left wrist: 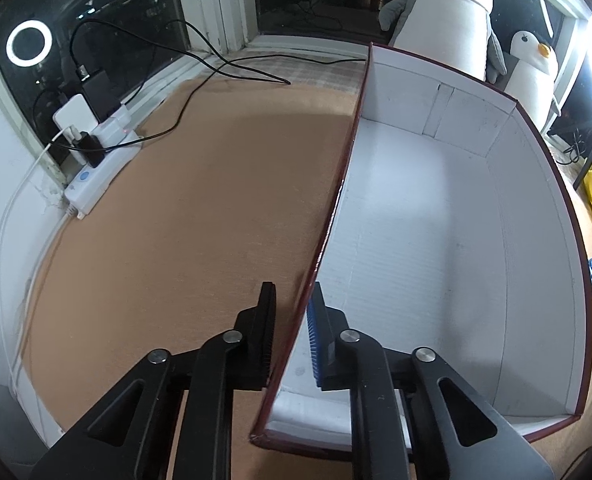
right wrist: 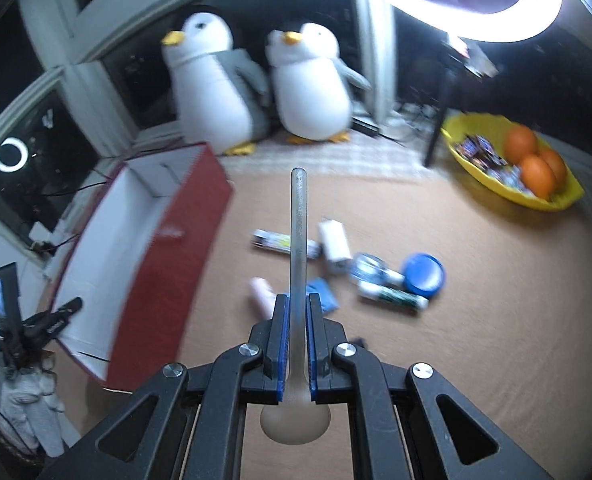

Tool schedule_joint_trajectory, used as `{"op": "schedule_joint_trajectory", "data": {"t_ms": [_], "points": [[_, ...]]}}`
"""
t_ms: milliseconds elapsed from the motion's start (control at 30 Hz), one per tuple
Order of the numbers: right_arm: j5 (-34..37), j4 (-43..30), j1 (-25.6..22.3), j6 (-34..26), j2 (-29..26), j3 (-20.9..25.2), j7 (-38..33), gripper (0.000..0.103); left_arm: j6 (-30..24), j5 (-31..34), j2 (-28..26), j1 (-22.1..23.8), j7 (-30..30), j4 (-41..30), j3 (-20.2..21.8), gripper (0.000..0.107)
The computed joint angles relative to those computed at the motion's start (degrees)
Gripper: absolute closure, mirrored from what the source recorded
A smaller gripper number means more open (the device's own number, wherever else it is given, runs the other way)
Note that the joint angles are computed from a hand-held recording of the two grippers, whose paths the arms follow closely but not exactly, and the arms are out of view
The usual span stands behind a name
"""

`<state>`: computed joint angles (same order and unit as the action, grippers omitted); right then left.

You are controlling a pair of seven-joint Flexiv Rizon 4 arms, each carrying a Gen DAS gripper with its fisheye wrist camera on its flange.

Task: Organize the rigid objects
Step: 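Carry the grey spoon into the box and open the right gripper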

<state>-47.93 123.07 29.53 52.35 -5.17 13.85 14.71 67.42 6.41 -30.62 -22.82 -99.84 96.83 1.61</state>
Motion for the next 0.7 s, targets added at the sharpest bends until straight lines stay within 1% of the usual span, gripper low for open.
{"op": "schedule_joint_trajectory", "data": {"t_ms": [167, 300, 433, 533, 700], "points": [[-3.3, -7.2, 1.6, 3.0, -5.6, -1.6, -3.1, 0.096, 2.2, -2.1, 0.5, 1.6, 1.8, 1.8, -1.7, 0.095], [-2.9, -12.6, 3.5, 5.1, -10.1, -3.2, -6.5, 0.096, 3.5, -3.8, 0.4, 2.1, 2.7, 2.4, -2.4, 0.096], [-0.9, -17.9, 5.0, 7.2, -14.6, -4.8, -10.5, 0.096, 4.5, -5.3, 0.4, 2.6, 3.8, 3.1, -2.9, 0.096], [1.3, -20.6, 6.0, 8.7, -17.0, -5.9, -13.2, 0.096, 5.1, -6.7, 0.5, 3.0, 4.5, 3.7, -3.5, 0.096], [6.1, -26.7, 7.6, 9.0, -22.0, -7.1, -19.0, 0.096, 5.4, -7.3, 0.3, 2.6, 5.0, 3.7, -3.2, 0.096]]}}
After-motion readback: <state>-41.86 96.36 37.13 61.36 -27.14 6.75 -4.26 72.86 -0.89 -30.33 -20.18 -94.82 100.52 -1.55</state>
